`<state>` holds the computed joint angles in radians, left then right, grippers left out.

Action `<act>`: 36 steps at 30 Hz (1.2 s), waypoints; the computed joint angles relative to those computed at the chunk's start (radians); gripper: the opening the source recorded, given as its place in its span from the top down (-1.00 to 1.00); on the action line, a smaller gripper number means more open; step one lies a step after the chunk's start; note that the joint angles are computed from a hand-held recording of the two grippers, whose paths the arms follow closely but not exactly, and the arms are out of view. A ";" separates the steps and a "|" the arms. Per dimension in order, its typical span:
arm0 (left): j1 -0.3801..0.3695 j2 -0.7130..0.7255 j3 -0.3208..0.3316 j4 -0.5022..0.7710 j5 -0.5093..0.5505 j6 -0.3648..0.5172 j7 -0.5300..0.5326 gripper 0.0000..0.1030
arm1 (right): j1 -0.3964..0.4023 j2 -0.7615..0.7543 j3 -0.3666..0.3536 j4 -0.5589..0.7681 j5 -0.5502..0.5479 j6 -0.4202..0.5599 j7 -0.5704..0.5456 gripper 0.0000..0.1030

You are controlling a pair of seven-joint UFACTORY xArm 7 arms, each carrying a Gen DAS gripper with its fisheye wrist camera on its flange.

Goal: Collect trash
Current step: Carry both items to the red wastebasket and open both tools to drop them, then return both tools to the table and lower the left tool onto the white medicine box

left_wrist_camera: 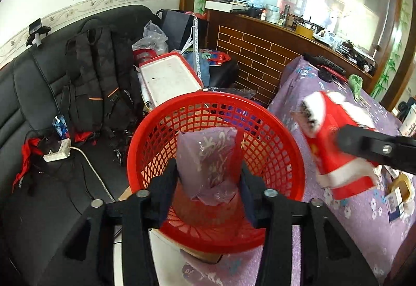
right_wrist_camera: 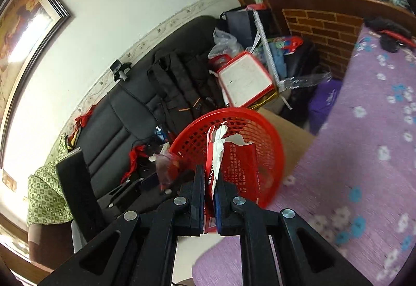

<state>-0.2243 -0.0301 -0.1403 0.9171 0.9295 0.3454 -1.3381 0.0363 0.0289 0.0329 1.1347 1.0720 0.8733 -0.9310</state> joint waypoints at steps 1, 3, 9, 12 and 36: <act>0.001 0.001 0.001 -0.001 0.005 -0.002 -0.008 -0.09 | 0.005 0.015 0.005 0.010 -0.009 -0.013 0.014 0.73; 0.001 -0.003 -0.001 -0.004 0.022 0.007 -0.031 -0.21 | 0.007 0.015 0.009 0.002 -0.011 -0.041 0.027 0.55; 0.001 -0.024 -0.014 -0.022 0.045 0.002 -0.062 -0.27 | -0.036 -0.064 -0.038 -0.071 0.051 0.000 -0.042 0.38; -0.007 -0.046 -0.037 -0.026 0.095 0.011 -0.113 -0.29 | -0.054 -0.135 -0.074 -0.141 0.058 -0.001 -0.070 0.32; -0.375 0.350 -0.121 0.406 -0.198 0.018 0.312 -0.43 | -0.373 -0.264 -0.477 -0.318 -0.154 -0.104 0.076 0.11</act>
<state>-0.5995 0.3199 -0.2617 1.3231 0.7317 0.3636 -1.0257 -0.3366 -0.2348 -0.4443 0.8167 0.9175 0.7697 -0.8552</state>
